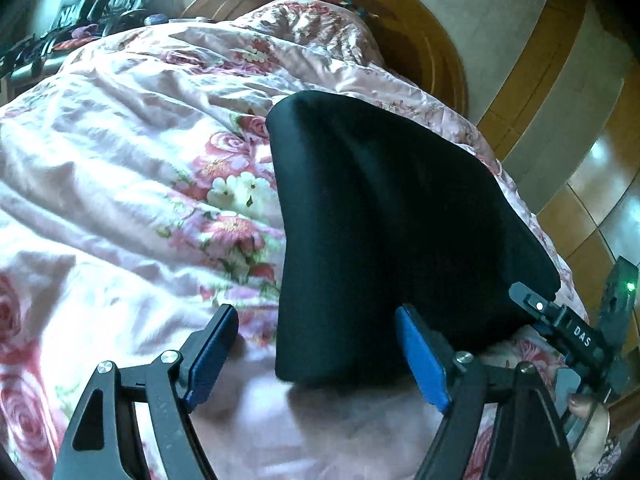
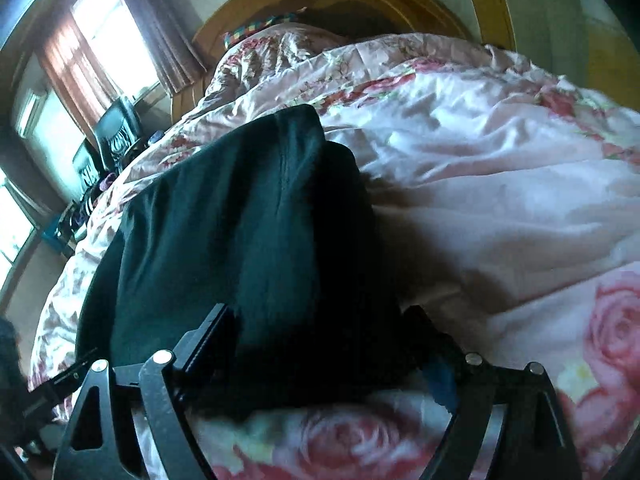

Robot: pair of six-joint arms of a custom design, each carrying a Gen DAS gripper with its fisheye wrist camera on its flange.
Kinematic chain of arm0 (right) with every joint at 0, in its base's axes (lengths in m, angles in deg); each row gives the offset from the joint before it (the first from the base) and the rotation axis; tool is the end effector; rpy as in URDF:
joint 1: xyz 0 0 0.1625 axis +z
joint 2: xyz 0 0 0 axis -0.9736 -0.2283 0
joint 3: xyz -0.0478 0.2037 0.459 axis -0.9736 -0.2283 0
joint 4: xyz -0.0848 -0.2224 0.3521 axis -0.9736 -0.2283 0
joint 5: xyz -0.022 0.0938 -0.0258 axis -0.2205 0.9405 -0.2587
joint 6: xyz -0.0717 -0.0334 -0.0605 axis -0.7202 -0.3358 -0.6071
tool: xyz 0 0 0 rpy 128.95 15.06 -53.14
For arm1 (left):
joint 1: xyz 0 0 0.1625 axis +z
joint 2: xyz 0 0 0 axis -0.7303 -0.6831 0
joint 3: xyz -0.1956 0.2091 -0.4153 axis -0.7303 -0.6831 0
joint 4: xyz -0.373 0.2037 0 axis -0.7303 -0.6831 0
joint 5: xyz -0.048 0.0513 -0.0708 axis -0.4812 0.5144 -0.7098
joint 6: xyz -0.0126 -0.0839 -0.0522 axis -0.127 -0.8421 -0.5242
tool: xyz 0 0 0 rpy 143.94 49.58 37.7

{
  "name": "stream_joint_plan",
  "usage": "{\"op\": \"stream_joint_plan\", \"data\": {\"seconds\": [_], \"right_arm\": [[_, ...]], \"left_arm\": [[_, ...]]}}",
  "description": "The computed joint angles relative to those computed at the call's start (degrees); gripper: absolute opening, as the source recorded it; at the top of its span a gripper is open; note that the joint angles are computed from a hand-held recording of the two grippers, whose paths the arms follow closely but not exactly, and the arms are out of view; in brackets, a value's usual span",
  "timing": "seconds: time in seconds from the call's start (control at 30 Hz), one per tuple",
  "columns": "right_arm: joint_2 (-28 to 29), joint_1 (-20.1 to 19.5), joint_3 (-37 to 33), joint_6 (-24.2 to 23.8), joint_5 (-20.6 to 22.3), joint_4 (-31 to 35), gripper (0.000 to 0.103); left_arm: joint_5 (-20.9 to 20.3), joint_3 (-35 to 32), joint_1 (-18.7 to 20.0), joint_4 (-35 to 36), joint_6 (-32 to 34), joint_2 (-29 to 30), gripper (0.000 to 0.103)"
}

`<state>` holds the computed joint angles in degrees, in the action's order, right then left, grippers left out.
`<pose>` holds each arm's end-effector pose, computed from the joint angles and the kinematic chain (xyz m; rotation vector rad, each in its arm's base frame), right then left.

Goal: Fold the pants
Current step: 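Release the bundle and pull both grippers back from it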

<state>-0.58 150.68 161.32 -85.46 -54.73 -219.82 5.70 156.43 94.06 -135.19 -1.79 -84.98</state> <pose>-0.0579 -0.6574 0.3543 0.3619 -2.5865 0.9245 -0.3129 -0.6414 -0.0032 0.0652 2.4924 -0.9867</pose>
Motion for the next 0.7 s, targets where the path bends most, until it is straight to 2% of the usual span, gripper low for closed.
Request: {"op": "stream_joint_plan", "data": {"seconds": [0.2, 0.27, 0.47, 0.7], "right_arm": [[-2.13, -0.06, 4.44, -3.17, -0.68, -4.81, 0.088], [-2.64, 0.14, 5.86, -4.44, -1.67, -5.59, 0.088], [-4.28, -0.04, 11.11, -8.61, -1.51, -9.31, 0.088], [-5.1, 0.28, 15.13, -12.45, -3.37, -10.65, 0.089]], "left_arm": [[1.63, 1.45, -1.62, 2.11, -2.07, -0.35, 0.082], [2.29, 1.62, -2.23, 5.94, -4.05, -0.46, 0.082], [7.39, 2.37, -4.6, 12.16, -6.6, 0.51, 0.082], [8.35, 3.26, -6.08, 16.65, -11.59, 0.37, 0.082]]}}
